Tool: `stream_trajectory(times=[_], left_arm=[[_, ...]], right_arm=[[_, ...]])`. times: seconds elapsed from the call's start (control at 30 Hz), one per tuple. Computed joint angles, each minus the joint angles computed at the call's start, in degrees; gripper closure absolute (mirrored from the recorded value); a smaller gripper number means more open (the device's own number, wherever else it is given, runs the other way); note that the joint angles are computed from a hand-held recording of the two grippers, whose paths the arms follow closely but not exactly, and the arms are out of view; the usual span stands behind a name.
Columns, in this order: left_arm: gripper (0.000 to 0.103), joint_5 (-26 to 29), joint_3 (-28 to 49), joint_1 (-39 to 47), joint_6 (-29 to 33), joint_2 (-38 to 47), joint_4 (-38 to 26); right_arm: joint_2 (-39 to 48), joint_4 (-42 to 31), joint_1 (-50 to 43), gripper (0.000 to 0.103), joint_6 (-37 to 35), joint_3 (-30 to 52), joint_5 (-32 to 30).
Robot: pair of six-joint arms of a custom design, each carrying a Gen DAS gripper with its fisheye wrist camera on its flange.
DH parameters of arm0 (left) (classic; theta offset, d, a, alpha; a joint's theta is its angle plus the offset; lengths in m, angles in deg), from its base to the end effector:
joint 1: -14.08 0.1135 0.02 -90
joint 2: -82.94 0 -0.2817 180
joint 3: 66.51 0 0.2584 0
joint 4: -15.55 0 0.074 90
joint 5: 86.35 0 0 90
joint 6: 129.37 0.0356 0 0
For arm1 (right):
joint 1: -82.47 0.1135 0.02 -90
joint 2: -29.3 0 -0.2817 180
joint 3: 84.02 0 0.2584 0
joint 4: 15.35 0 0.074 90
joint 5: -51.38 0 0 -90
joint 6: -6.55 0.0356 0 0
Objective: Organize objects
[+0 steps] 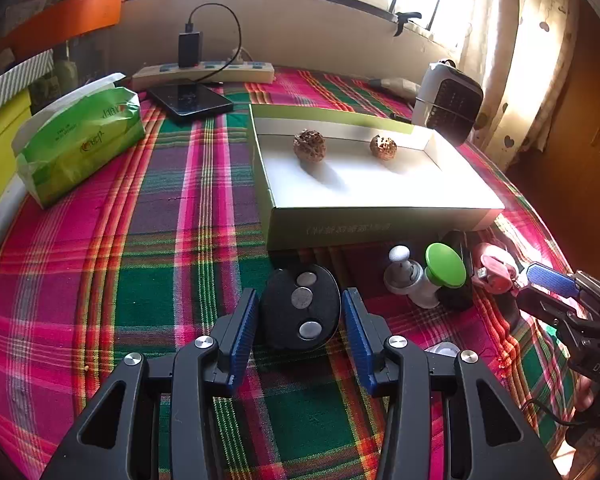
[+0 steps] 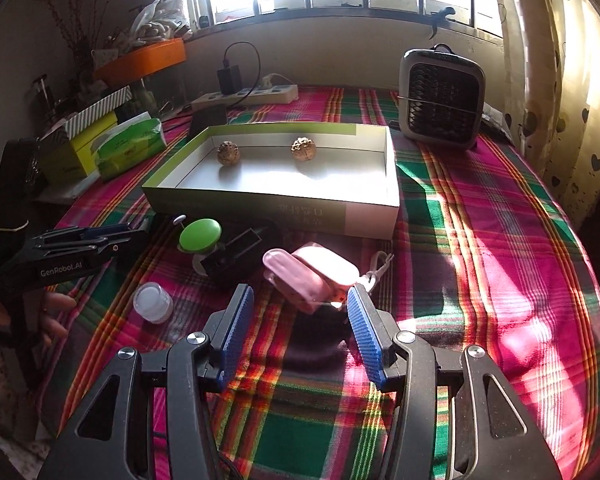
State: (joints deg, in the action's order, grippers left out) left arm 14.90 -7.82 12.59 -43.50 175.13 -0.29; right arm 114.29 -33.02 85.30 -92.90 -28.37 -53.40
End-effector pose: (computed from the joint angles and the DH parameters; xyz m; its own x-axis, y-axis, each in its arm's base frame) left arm 0.3169 -0.0152 0.1698 -0.7674 -0.0507 -0.6392 0.0976 0.9760 -0.1945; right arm 0.2938 0.0236 0.1882 -0.6843 -0.1928 -0.7033 -0.3384 0.9382 0.0721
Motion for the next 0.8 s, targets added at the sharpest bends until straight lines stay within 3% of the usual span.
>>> stream_trajectory(times=[0.43, 0.8], left_arm=[[0.065, -1.60, 0.15, -0.35, 0.10, -0.32, -0.81], [0.065, -2.15, -1.31, 0.20, -0.59, -1.66, -0.46]], right_arm=[[0.40, -1.34, 4.91, 0.053, -2.60, 0.34, -0.15], [3.16, -3.49, 8.18, 0.053, -5.32, 2.22, -3.77]])
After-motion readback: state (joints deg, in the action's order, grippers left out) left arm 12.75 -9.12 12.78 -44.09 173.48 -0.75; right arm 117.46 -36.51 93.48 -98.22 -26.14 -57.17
